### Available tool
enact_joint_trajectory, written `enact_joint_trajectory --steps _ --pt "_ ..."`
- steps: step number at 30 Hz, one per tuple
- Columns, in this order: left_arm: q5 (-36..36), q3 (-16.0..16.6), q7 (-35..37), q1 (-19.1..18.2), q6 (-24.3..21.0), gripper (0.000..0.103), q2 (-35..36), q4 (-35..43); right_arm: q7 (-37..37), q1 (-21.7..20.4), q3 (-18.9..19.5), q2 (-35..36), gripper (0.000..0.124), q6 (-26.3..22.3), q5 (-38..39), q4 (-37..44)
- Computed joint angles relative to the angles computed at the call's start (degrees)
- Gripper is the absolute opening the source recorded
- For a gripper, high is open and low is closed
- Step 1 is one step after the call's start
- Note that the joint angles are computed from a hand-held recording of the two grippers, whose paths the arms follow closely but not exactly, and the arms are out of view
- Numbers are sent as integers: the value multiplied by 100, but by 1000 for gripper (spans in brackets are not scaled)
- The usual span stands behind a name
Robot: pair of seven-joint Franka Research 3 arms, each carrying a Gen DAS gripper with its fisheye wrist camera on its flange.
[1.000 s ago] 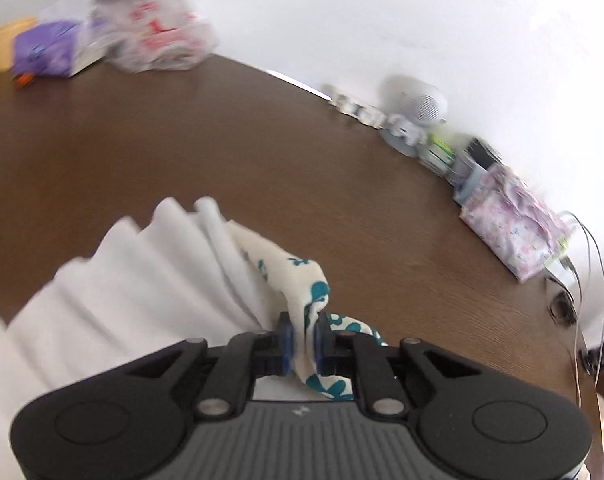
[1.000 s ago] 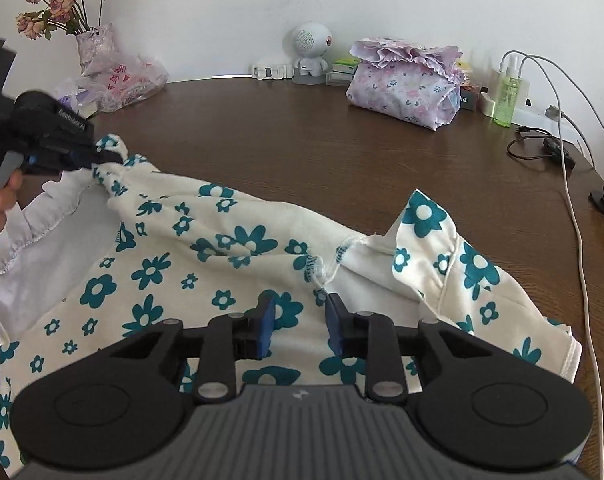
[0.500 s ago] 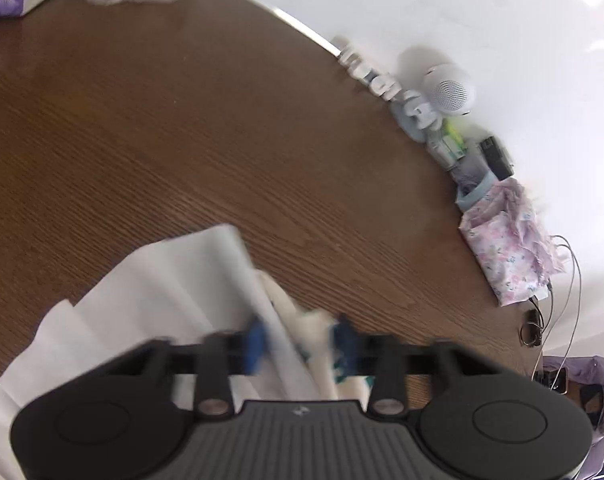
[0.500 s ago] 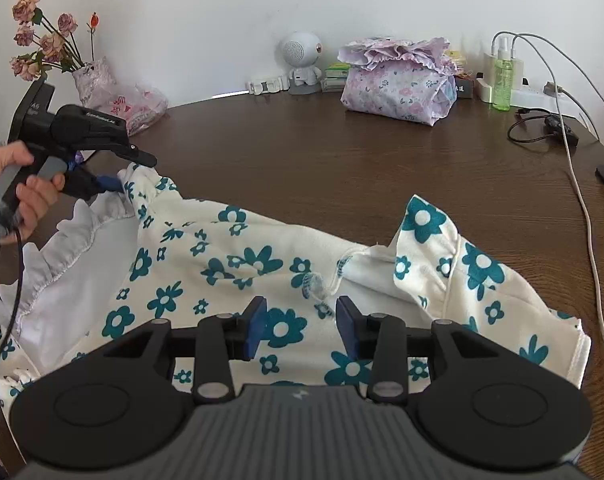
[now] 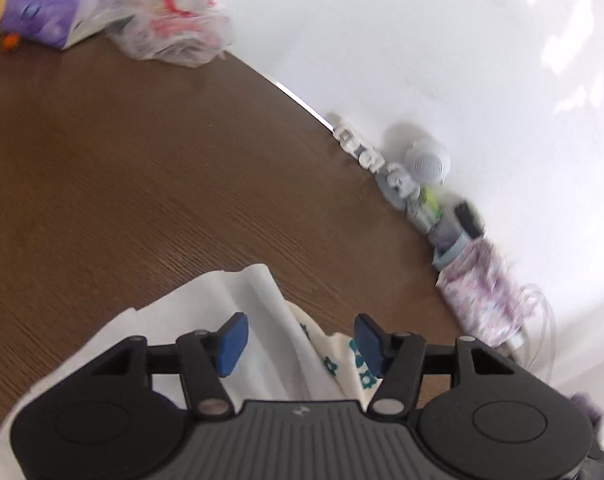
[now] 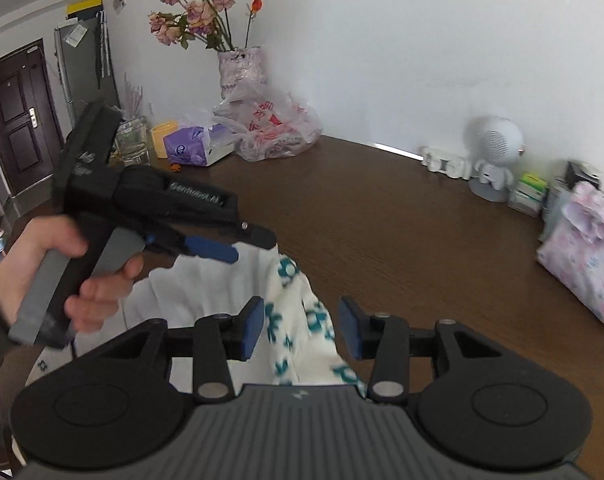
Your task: Fold clothes
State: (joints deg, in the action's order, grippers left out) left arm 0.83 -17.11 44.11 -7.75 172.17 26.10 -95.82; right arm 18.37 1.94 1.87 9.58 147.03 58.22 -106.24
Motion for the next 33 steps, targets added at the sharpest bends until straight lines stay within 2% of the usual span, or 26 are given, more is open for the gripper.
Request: enact_joint_trajectory --steps 2,3,4,5,6,7,8,9,10,11,14,16,19,21,22,25,26,28,30,31,32,33 --pt "-545 -812 209 647 429 57 191 -82 642 141 6 604 39 -256 -658 774" --pt "-808 -1053 406 804 470 57 294 -25 953 208 19 871 36 -348 -985 1111" --pt "-1003 -1095 468 791 491 58 382 66 1192 289 25 1074 35 -314 -1318 1324" --pt "-797 -936 140 692 258 56 375 148 1345 333 48 1235 34 -290 -1572 1467" --pt "-728 -645 -86 468 193 56 347 181 1523 384 53 1391 22 -230 -1822 1595" --pt "-410 -555 -466 432 136 56 353 200 1777 437 29 1514 5 -61 -2026 1652" --pt "-493 -664 -477 518 310 56 392 140 1998 416 46 1595 4 5 -2087 1703" --pt "-978 -974 -115 732 526 56 451 60 2085 298 139 1628 4 24 -1977 1709" --pt "-1133 -1405 -28 1063 731 56 566 -2 2134 178 231 1649 3 53 -1840 1702" --pt "-1220 -1678 -53 1258 901 56 675 -29 2056 28 354 1623 3 97 -1619 1652" --pt "-1178 -1759 -412 1296 832 56 795 65 1660 -372 658 1499 2 62 -800 1517" --pt "-1137 -1961 -525 1429 1146 57 939 65 1254 -644 809 1366 2 -178 -98 1424" --pt "-960 -2620 -608 1930 1469 60 1333 128 798 -750 778 1161 2 -492 577 1288" --pt "-828 -2703 -738 2002 1572 60 1434 170 509 -758 719 1018 2 -663 926 1181" --pt "-711 -2766 -754 2048 1573 63 1508 223 398 -714 666 954 2 -826 896 1125" --pt "-248 -3379 -681 2494 1492 64 1988 383 167 -408 479 842 2 -1049 405 927" --pt "-172 -3486 -738 2612 1516 64 1993 291 110 -297 434 823 2 -1029 214 856" --pt "82 -3527 -754 2757 1764 66 1840 -12 71 -82 374 822 3 -677 -33 678" --pt "377 -3635 -744 2976 1555 67 1704 -180 206 -28 329 874 3 -723 -217 647" --pt "625 -3806 -620 3116 1387 70 1804 -152 246 -23 317 897 3 -770 -284 642" --pt "816 -3885 -485 3167 1062 70 1854 -52 270 -25 311 914 3 -820 -339 637" --pt "855 -3765 -461 3073 817 69 1760 12 238 -46 317 905 4 -880 -343 624"
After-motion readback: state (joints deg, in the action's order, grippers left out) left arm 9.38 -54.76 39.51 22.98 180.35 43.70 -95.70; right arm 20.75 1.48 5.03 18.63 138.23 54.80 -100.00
